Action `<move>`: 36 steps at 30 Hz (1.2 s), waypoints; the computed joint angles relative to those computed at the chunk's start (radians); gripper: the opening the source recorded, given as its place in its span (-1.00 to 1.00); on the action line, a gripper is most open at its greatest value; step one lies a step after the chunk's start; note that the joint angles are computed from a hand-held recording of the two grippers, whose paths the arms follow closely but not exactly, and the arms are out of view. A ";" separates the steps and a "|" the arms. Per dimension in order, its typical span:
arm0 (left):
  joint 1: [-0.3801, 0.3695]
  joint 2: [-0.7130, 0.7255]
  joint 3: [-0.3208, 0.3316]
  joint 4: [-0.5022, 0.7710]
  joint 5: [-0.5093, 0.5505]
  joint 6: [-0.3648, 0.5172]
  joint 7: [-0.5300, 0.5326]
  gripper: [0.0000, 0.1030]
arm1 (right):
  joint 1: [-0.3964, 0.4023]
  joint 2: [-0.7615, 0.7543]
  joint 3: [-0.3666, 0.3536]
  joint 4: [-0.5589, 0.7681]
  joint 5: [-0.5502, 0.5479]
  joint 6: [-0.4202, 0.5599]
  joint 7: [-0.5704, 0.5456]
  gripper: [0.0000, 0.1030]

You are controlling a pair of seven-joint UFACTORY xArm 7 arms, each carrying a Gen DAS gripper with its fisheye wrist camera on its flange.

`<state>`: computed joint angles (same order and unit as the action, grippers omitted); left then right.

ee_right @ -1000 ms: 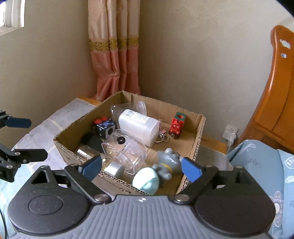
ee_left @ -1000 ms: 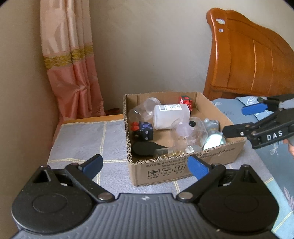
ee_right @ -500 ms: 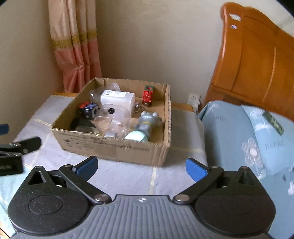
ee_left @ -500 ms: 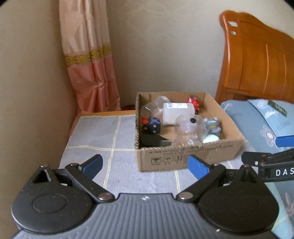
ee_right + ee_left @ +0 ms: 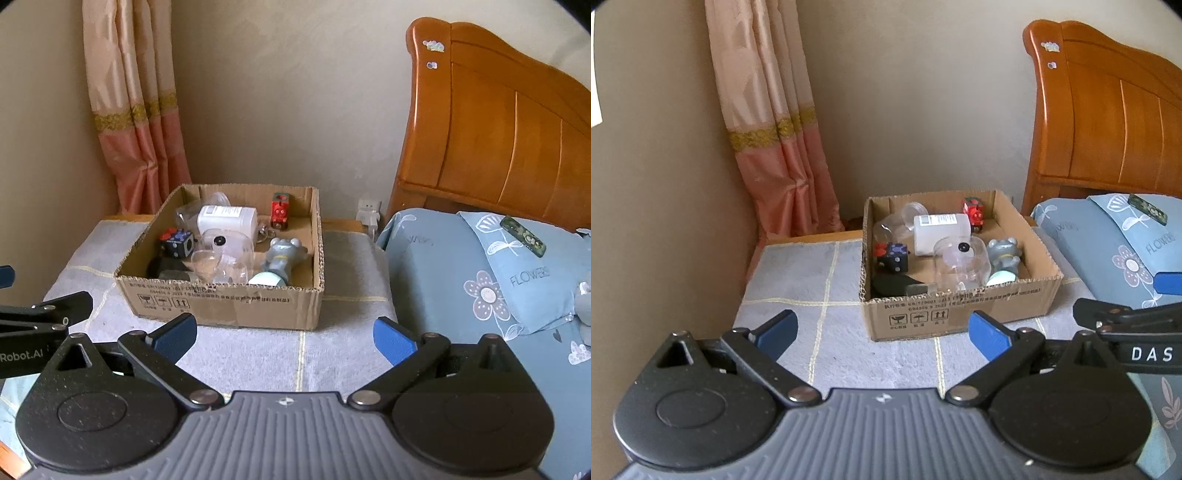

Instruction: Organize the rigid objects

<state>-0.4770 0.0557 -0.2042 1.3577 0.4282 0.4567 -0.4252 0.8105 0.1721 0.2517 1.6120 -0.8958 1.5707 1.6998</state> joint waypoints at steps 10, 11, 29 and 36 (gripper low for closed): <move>-0.004 -0.010 -0.003 0.001 0.029 0.016 -0.038 0.92 | 0.000 -0.007 0.003 -0.009 -0.006 -0.004 0.006 1.00; -0.004 -0.010 -0.003 0.000 0.028 0.014 -0.036 0.92 | 0.000 -0.008 0.004 -0.010 -0.006 -0.004 0.007 1.00; -0.004 -0.011 -0.007 0.003 0.049 0.025 -0.053 0.92 | -0.006 -0.019 0.010 -0.023 -0.009 -0.008 0.011 1.00; -0.005 -0.012 -0.007 0.002 0.061 0.024 -0.059 0.92 | -0.008 -0.019 0.012 -0.024 -0.008 -0.010 0.009 1.00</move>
